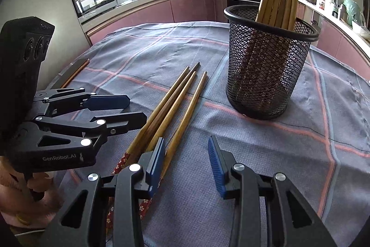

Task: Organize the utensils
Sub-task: 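Move the left tool back to the loose chopsticks and close on one, then raise the chopstick upright with the left tool toward the mesh cup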

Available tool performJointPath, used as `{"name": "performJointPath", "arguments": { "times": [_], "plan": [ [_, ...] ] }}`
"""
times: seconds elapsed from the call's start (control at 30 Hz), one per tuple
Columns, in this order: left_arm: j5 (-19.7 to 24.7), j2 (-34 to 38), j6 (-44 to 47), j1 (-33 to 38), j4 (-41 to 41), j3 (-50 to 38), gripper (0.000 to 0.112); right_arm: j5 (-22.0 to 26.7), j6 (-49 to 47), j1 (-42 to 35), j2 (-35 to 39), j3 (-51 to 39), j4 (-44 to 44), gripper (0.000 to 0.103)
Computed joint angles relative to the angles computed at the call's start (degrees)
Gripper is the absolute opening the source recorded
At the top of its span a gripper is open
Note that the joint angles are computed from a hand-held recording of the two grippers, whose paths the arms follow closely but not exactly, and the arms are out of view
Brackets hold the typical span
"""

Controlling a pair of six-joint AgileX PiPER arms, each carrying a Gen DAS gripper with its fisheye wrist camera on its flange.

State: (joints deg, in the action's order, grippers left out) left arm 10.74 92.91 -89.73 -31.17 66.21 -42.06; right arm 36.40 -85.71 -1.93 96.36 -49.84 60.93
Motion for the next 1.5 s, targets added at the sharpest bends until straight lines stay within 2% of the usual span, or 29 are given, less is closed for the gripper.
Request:
{"name": "performJointPath", "arguments": {
  "times": [0.17,0.4,0.57,0.73,0.9,1.07,1.17,1.27,1.33,1.5],
  "plan": [
    [0.8,1.8,6.2,-0.2,-5.5,-2.3,0.047,0.1,-0.2,-0.1,0.1,0.0,0.3,0.035],
    [1.8,2.2,6.8,-0.5,-6.0,-2.6,0.046,0.6,-0.2,-0.5,0.1,-0.1,0.2,0.035],
    [2.4,2.0,7.9,-1.0,-6.5,-2.5,0.041,0.6,-0.3,-0.5,0.2,-0.2,0.2,0.035],
    [2.5,2.0,8.7,-1.4,-7.3,-2.3,0.028,-0.1,-0.1,0.0,0.2,-0.3,0.2,0.035],
    [2.7,2.5,13.5,-1.1,-11.7,-3.4,0.029,-1.0,1.8,1.1,0.7,-1.3,-0.6,0.032],
    [3.2,3.7,14.6,-1.0,-12.4,-4.9,0.028,-1.7,3.5,1.7,1.7,-2.5,-0.8,0.027],
    [3.3,4.1,13.4,-1.1,-11.2,-5.2,0.027,-1.7,4.0,1.7,2.0,-2.9,-0.7,0.022],
    [3.2,3.9,10.9,-0.8,-9.8,-4.8,0.021,-0.8,4.9,0.9,2.7,-3.6,-0.6,0.016],
    [2.1,3.6,10.2,-0.1,-10.3,-4.3,0.012,0.2,5.2,0.3,3.1,-4.1,-0.4,0.015],
    [2.3,3.1,2.1,-0.5,-4.8,-3.4,0.008,1.7,6.2,-0.7,3.7,-4.5,0.3,0.007]
  ]
}}
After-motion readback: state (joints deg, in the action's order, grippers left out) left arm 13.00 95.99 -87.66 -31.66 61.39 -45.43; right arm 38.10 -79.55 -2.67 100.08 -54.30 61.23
